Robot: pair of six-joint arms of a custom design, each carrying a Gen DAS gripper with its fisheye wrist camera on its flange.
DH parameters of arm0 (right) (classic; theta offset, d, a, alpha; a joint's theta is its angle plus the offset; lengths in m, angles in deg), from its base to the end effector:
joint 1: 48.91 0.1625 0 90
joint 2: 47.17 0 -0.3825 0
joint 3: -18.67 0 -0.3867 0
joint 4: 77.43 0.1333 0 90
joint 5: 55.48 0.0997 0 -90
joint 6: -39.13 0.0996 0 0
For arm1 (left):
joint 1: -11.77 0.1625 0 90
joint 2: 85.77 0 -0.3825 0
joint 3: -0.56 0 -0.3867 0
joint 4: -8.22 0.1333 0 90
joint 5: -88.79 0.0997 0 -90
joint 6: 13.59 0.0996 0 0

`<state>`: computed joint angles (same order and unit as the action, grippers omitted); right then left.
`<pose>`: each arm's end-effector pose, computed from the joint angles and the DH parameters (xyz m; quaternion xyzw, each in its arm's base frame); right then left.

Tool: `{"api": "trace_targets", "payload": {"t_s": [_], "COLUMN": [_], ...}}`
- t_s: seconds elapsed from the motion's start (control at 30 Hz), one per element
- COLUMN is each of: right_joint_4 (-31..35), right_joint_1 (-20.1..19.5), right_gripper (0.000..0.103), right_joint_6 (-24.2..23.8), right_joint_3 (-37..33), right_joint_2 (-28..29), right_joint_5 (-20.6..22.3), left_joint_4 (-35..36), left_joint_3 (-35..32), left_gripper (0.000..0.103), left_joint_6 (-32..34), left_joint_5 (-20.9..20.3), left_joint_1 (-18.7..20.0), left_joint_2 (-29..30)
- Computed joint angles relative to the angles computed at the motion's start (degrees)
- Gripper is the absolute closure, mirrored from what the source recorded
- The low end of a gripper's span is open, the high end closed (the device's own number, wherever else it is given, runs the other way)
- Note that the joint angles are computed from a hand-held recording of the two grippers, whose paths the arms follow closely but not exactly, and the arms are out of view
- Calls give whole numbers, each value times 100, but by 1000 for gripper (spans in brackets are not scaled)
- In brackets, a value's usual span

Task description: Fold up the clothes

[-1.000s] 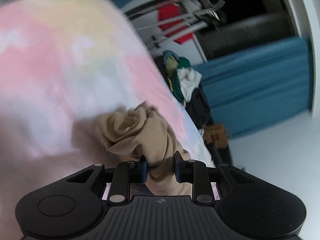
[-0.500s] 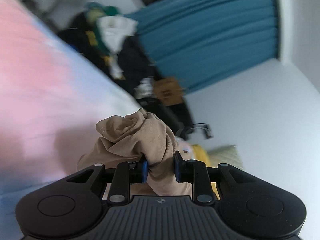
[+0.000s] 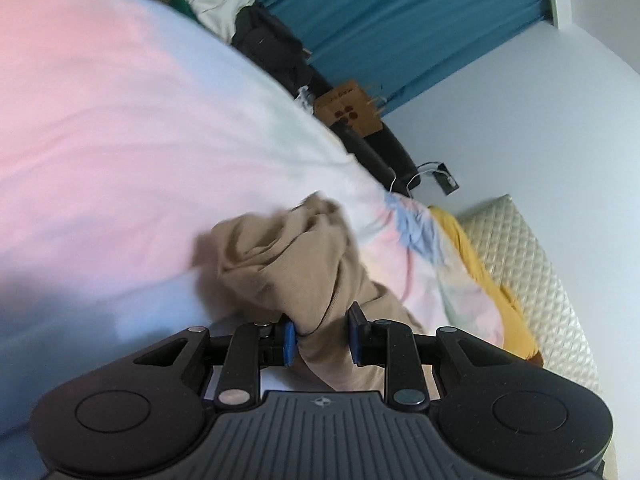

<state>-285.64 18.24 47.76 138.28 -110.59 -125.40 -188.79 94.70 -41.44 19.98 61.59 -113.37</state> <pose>-0.0459 -0.5403 0.2274 0.1425 0.8367 -0.5219 0.0855 -0.2765 -0.5898 -0.0210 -0.0358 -0.9238 0.3783 0.0472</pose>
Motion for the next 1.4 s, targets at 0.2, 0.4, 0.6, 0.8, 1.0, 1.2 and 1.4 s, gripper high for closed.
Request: {"api": "trace_targets", "payload": {"t_s": [0.2, 0.4, 0.6, 0.8, 1.0, 1.2, 1.4], "right_joint_4": [-627, 150, 296, -483, -675, -728, -1777], "right_joint_1": [134, 932, 1611, 2019, 2950, 3658, 4014], "right_gripper": [67, 56, 54, 17, 17, 17, 17], "right_joint_6": [-515, -621, -1126, -2025, -2701, -2936, -3350], "right_joint_3": [457, 396, 760, 1591, 1910, 2341, 2796], "right_joint_2": [292, -175, -814, -1731, -2198, -2480, -2042], "right_joint_5": [-827, -2496, -3598, -3570, -4311, -4840, -5002], "left_joint_4": [558, 1427, 2112, 2587, 3607, 4655, 5435], "left_joint_3": [255, 577, 1146, 1630, 2001, 2575, 3124], "left_gripper": [65, 39, 19, 0, 0, 0, 0], "left_joint_6": [328, 352, 315, 513, 89, -841, -1818], "left_joint_5": [374, 1207, 2054, 2953, 3608, 3885, 4220], "left_joint_1": [-18, -584, -1457, -2469, -3357, -4071, -4514], "left_joint_2": [-152, -732, -1660, -2457, -3135, -3895, -4419]}}
